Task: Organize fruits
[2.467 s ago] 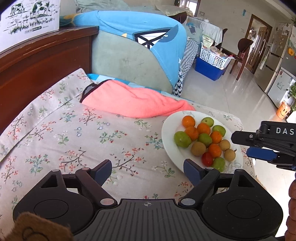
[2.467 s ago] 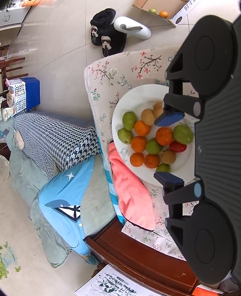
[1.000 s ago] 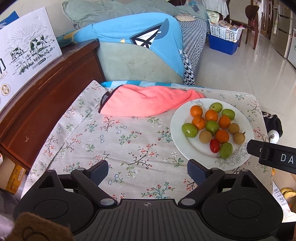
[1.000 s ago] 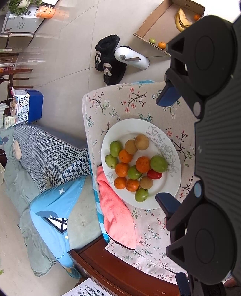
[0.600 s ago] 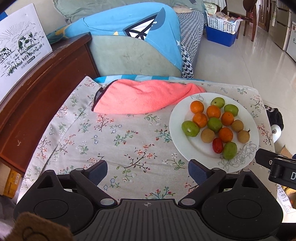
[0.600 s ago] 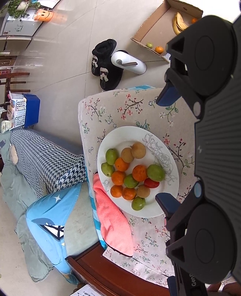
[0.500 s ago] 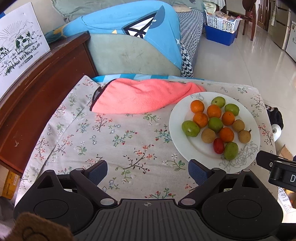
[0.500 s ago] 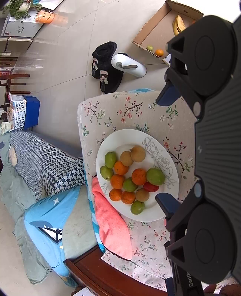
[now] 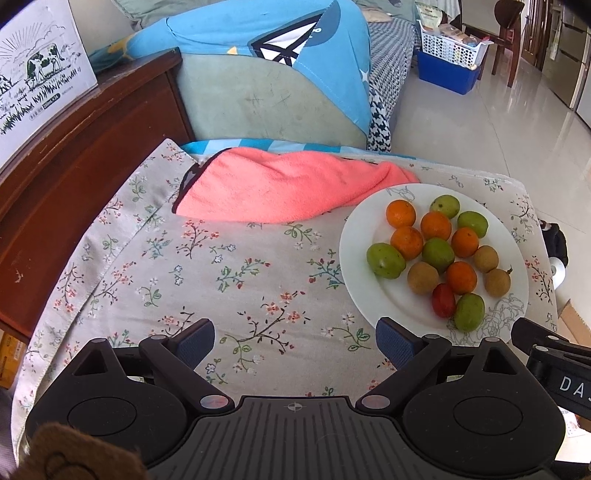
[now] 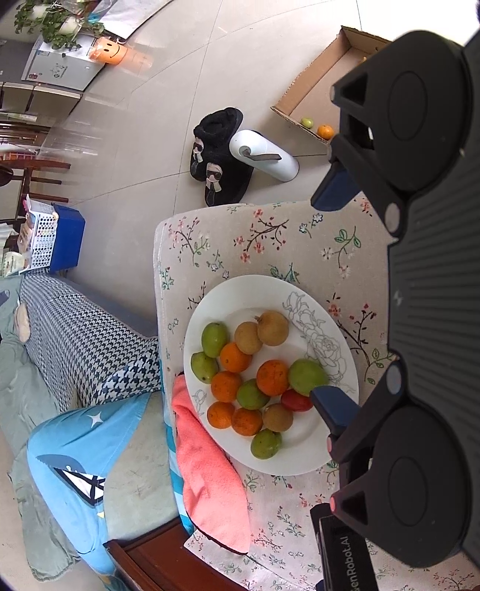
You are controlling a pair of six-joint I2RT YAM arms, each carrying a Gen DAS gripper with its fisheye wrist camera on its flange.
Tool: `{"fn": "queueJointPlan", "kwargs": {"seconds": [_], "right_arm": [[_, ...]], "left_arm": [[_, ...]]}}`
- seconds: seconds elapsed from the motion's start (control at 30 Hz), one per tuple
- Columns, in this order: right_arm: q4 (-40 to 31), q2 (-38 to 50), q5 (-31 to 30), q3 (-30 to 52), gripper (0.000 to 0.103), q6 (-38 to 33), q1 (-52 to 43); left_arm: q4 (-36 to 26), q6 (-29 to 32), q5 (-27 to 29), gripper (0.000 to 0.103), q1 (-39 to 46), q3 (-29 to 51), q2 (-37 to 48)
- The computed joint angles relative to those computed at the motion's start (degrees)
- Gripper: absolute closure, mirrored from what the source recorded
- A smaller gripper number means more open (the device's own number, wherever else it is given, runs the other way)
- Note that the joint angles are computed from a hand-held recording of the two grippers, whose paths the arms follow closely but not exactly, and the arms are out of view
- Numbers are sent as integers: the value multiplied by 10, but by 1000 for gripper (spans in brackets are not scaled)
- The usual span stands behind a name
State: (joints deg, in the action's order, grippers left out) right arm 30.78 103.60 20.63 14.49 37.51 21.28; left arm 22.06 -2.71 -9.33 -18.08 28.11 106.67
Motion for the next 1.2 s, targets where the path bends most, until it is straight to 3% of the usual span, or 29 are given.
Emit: {"fn": "queueJointPlan", "kwargs": {"seconds": [0.9,1.2], "right_arm": [[-3,13,20,6,2,10,13],[-3,27,0,17,2,4,2]], "left_arm": [[26,1,1,7,-20,-2,18],[37,6,-14,8,-24,4,33]]}}
